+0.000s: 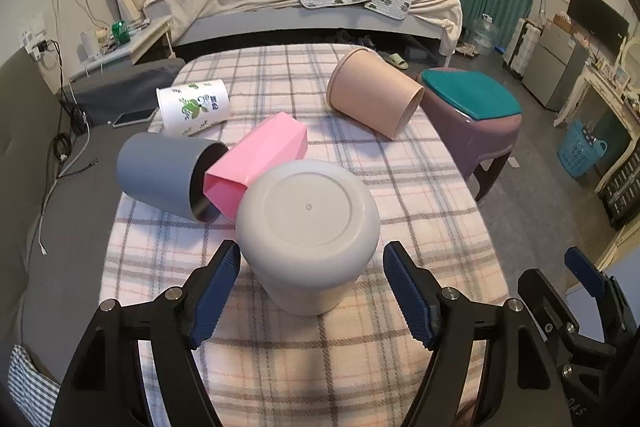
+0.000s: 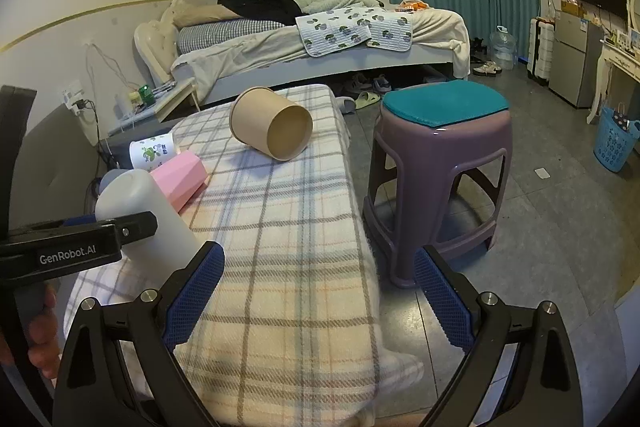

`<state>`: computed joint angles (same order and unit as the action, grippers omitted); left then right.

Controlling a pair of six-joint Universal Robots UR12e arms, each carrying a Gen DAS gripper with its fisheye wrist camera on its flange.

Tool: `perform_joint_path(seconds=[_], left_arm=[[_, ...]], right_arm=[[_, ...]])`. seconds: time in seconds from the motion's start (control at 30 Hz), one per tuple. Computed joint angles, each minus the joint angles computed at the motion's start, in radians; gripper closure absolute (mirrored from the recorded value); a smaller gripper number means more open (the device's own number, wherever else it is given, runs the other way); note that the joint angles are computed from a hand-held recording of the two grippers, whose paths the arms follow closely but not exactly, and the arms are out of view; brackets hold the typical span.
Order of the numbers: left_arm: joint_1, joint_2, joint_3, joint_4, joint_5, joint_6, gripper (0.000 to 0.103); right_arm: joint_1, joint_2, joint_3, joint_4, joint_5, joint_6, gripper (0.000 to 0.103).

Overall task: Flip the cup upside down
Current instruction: 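Rotate the white cup rim-down with the left tool and lower it, then set the white cup rim-down on the table and open the left tool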

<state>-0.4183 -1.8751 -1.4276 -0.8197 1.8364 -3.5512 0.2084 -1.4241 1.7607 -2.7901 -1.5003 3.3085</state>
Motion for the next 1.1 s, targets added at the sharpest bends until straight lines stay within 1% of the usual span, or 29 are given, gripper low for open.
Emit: perform_joint_path(seconds=[0.17,0.3,0.37,0.43,0.5,0.53,0.57,0.63,0.7,0.73,0.83,0.9,1.03,1.1], left_arm=[[0.001,0.013,-0.007,0.008,0.0,-0.018,0.026],[0.003,0.036,-0.023,0.05,0.002,-0.015,0.026],[0.002,0.052,-0.038,0.083,0.007,-0.009,0.025],[-0.001,0.075,-0.064,0.139,0.02,0.002,0.024],[-0.006,0.098,-0.093,0.191,0.04,0.015,0.023],[-0.009,0.11,-0.108,0.215,0.054,0.02,0.019],[-0.015,0.125,-0.132,0.249,0.077,0.024,0.012],[-0.027,0.148,-0.175,0.319,0.132,0.028,0.011],[-0.042,0.169,-0.22,0.376,0.209,0.03,0.006],[-0.048,0.178,-0.24,0.402,0.233,0.035,0.003],[-0.061,0.197,-0.292,0.457,0.292,0.057,0.003],[-0.066,0.206,-0.317,0.471,0.316,0.061,0.003],[-0.063,0.225,-0.362,0.504,0.312,0.017,0.003],[-0.065,0.224,-0.371,0.52,0.32,0.016,0.003]], right_arm=[[0.008,-0.008,0.011,-0.042,-0.019,-0.004,0.007],[0.015,-0.017,0.022,-0.077,-0.029,-0.017,0.007],[0.018,-0.024,0.029,-0.099,-0.032,-0.024,0.007],[0.022,-0.031,0.036,-0.117,-0.039,-0.032,0.007],[0.028,-0.042,0.044,-0.128,-0.041,-0.041,0.007],[0.031,-0.048,0.048,-0.132,-0.045,-0.043,0.007],[0.035,-0.055,0.053,-0.136,-0.048,-0.043,0.007],[0.036,-0.068,0.063,-0.15,-0.041,-0.042,0.007],[0.041,-0.08,0.074,-0.164,-0.038,-0.038,0.007],[0.044,-0.085,0.078,-0.168,-0.037,-0.036,0.007],[0.052,-0.101,0.094,-0.19,-0.018,-0.016,0.001],[0.06,-0.108,0.102,-0.204,-0.024,-0.01,0.0],[0.082,-0.113,0.107,-0.223,-0.049,-0.031,0.0],[0.093,-0.109,0.108,-0.234,-0.068,-0.045,0.0]])
